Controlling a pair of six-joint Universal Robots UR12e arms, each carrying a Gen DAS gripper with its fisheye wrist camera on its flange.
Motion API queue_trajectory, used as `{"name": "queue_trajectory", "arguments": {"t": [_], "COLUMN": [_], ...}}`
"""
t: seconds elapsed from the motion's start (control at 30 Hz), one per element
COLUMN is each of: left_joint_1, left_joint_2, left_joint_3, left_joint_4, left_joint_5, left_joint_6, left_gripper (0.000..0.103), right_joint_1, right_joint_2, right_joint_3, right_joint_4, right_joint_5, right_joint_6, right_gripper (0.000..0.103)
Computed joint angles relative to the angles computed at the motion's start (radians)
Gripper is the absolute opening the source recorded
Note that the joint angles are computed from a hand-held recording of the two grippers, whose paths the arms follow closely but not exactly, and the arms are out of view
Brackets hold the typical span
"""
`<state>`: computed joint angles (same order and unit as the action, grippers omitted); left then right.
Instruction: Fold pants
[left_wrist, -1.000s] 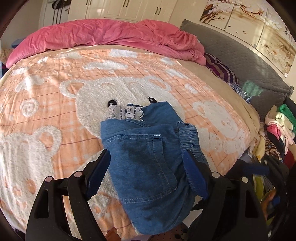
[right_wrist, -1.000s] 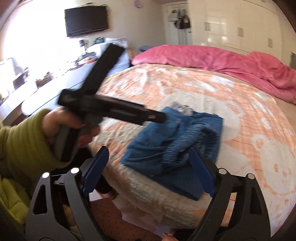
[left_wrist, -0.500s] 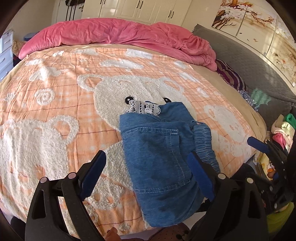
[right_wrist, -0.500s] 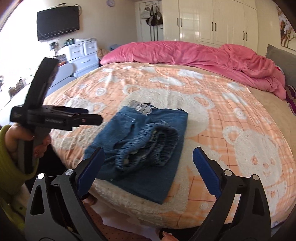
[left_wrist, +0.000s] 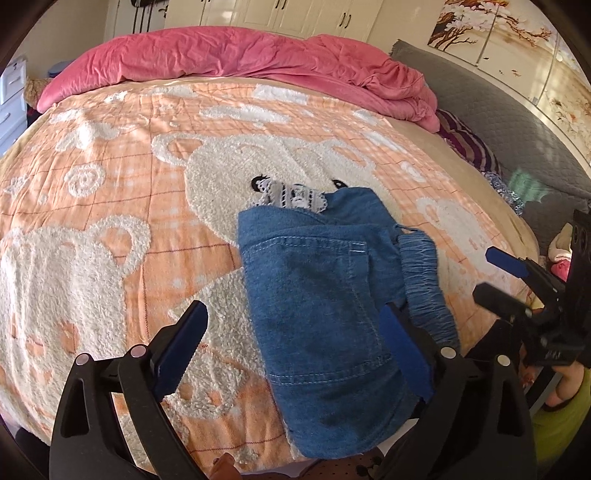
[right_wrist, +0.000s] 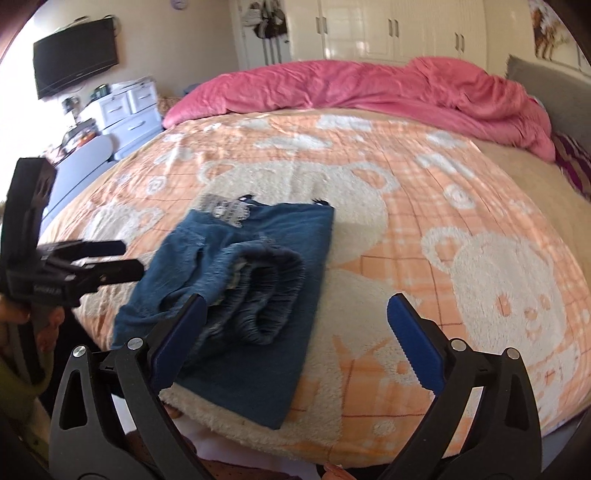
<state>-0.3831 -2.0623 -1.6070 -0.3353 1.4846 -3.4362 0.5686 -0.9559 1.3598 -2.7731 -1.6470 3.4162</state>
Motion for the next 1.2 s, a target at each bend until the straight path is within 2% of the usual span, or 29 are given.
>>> {"name": "queue_trajectory", "arguments": {"t": [0.27,0.43,0.73,0.8,1.03,1.17,1.2], "left_joint_1": [-0.003,-0.008,-0.012,-0.013,-0.015,-0.016,-0.016], "left_joint_2": [-0.019,-0.039,-0.068,-0.071,-0.081,-0.085,-0.086], "left_joint_3": [0.018,0.04,0.07,0.073,0.081,0.085,0.085], "left_joint_4": [-0.013,-0.031,-0.062,-0.063,-0.059,-0.056,-0.054], "left_joint_5": [0.006,0.004,0.016,0.017,0.017,0.004,0.0], "left_joint_6": [-0.017,-0.021,-0.005,-0.004,-0.003,-0.023,-0.031], "left_gripper": [0.094,0.094,0.094,0.094,0.094,0.094,0.094], "right_joint_1": [-0.027,-0.041,-0.055,-0.06,-0.071,-0.07,-0.07], "right_joint_2": [0.006,0.028,0.08,0.087,0.097,0.104,0.106], "right_joint_3": [-0.01,-0.04,-0.116,-0.12,-0.112,-0.128,-0.131], "right_joint_4": [0.066,0.102,0.183,0.184,0.165,0.186,0.186], "right_joint_5": [-0.005,0.073,0.222,0.266,0.327,0.328,0.33], "right_joint_6": [0.059,0.044,0.025,0.036,0.091,0.071,0.07], "right_gripper": [0.092,0.092,0.07,0.062,0.062,0.062,0.059]}}
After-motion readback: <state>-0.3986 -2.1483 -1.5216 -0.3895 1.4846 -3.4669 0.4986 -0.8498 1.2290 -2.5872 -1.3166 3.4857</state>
